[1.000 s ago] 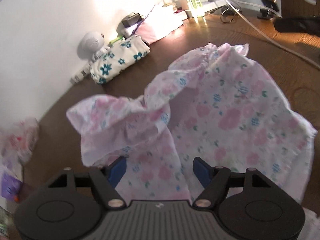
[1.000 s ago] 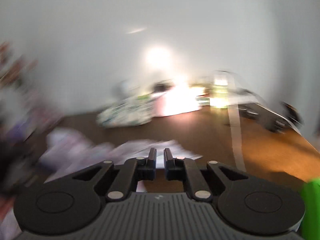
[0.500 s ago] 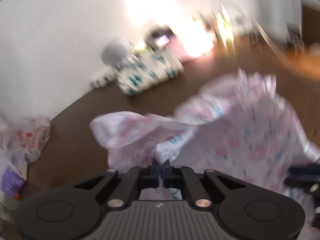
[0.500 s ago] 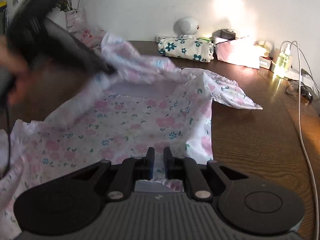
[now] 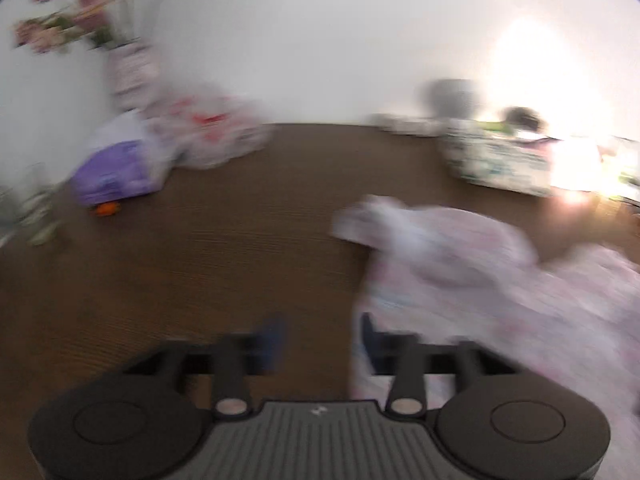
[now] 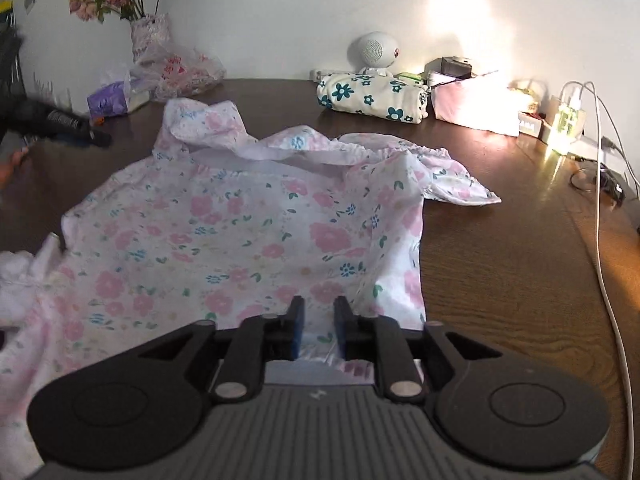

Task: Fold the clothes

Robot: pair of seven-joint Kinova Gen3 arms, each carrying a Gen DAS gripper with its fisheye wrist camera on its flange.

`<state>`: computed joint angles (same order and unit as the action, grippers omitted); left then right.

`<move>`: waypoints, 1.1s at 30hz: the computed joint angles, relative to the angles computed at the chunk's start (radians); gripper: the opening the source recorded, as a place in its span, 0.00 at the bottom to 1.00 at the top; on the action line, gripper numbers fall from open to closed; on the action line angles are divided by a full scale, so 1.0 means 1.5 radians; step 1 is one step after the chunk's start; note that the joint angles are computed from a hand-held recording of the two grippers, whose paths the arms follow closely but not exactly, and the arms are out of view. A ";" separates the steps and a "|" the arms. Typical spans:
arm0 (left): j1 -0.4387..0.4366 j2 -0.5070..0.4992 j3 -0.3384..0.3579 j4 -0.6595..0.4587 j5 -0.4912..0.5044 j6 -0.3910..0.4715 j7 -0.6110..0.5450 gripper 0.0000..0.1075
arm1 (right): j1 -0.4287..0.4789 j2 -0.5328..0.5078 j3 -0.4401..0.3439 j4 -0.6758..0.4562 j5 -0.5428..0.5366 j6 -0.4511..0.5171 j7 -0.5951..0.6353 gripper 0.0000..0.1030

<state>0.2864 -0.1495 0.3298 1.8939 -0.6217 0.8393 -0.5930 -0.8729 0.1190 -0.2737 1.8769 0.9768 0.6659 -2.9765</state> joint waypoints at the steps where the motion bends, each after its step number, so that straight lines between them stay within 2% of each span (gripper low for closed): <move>1: 0.030 -0.015 -0.010 0.013 0.017 -0.014 -0.027 0.59 | 0.006 -0.020 -0.010 0.018 0.007 -0.023 -0.006 0.22; 3: 0.092 -0.043 -0.030 0.044 0.059 -0.039 -0.080 0.59 | 0.030 -0.061 -0.036 0.050 -0.010 -0.078 0.014 0.34; 4: 0.116 -0.051 -0.031 0.056 0.072 -0.041 -0.095 0.59 | 0.025 -0.076 -0.031 0.062 -0.030 -0.105 0.040 0.46; 5: 0.129 -0.053 -0.022 0.062 0.075 -0.034 -0.099 0.59 | 0.022 -0.084 -0.032 0.073 -0.045 -0.125 0.067 0.53; 6: 0.129 -0.054 -0.008 0.068 0.075 -0.029 -0.092 0.59 | 0.023 -0.089 -0.041 0.079 -0.062 -0.134 0.094 0.53; 7: 0.122 -0.056 0.012 0.075 0.075 -0.024 -0.074 0.58 | 0.025 -0.090 -0.053 0.080 -0.079 -0.132 0.121 0.52; 8: 0.114 -0.058 0.033 0.082 0.075 -0.020 -0.056 0.58 | 0.031 -0.087 -0.068 0.076 -0.097 -0.119 0.148 0.43; 9: 0.117 -0.062 0.042 0.089 0.074 -0.017 -0.040 0.52 | 0.030 -0.082 -0.076 0.066 -0.121 -0.096 0.176 0.34; 10: 0.119 -0.070 0.045 0.095 0.080 -0.018 -0.032 0.41 | 0.029 -0.076 -0.083 0.055 -0.138 -0.071 0.194 0.20; 11: 0.120 -0.081 0.047 0.101 0.090 -0.019 -0.032 0.36 | 0.026 -0.073 -0.083 0.050 -0.144 -0.056 0.201 0.18; 13: 0.098 -0.094 0.073 0.104 0.111 -0.019 -0.052 0.22 | 0.014 -0.065 -0.083 0.045 -0.125 -0.022 0.185 0.17; 15: 0.094 -0.095 0.098 0.097 0.114 -0.003 -0.049 0.16 | 0.004 -0.057 -0.080 0.034 -0.106 0.017 0.171 0.17; 18: 0.117 -0.079 0.131 0.073 0.095 0.042 -0.010 0.15 | -0.010 -0.040 -0.071 0.011 -0.080 0.082 0.163 0.17; 20: 0.127 -0.078 0.146 0.068 0.110 0.038 0.004 0.15 | -0.019 -0.022 -0.061 -0.005 -0.054 0.120 0.156 0.17; 22: 0.153 -0.078 0.143 0.065 0.132 0.020 0.012 0.15 | -0.032 0.004 -0.045 -0.015 -0.004 0.152 0.126 0.18; 24: 0.173 -0.081 0.126 0.064 0.161 -0.013 -0.002 0.20 | -0.063 0.025 0.008 -0.025 0.027 0.168 0.096 0.25; 26: 0.174 -0.094 0.110 0.061 0.169 -0.037 -0.019 0.22 | -0.096 0.025 0.066 -0.034 0.013 0.172 0.090 0.25; 28: 0.153 -0.113 0.112 0.056 0.166 -0.053 -0.021 0.24 | -0.149 -0.021 0.128 -0.003 0.011 0.142 0.065 0.26; 29: 0.124 -0.130 0.122 0.052 0.148 -0.048 -0.007 0.28 | -0.180 -0.052 0.157 0.021 0.013 0.115 0.047 0.29; 30: 0.093 -0.141 0.133 0.046 0.121 -0.041 0.000 0.46 | -0.211 -0.080 0.180 0.042 0.012 0.088 0.035 0.31; 31: 0.062 -0.142 0.145 0.034 0.094 -0.023 -0.004 0.68 | -0.242 -0.105 0.198 0.061 0.004 0.061 0.033 0.38; 32: 0.031 -0.130 0.162 0.015 0.067 0.004 -0.018 0.74 | -0.268 -0.129 0.210 0.078 -0.002 0.034 0.031 0.41; 33: 0.000 -0.108 0.185 -0.003 0.040 0.021 -0.044 0.76 | -0.282 -0.143 0.215 0.091 -0.015 0.006 0.039 0.41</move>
<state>0.2869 -0.3113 0.6072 1.8887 -0.5623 0.8715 -0.6588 -1.2965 -0.0959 0.0494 2.0131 0.9538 0.6756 -2.9185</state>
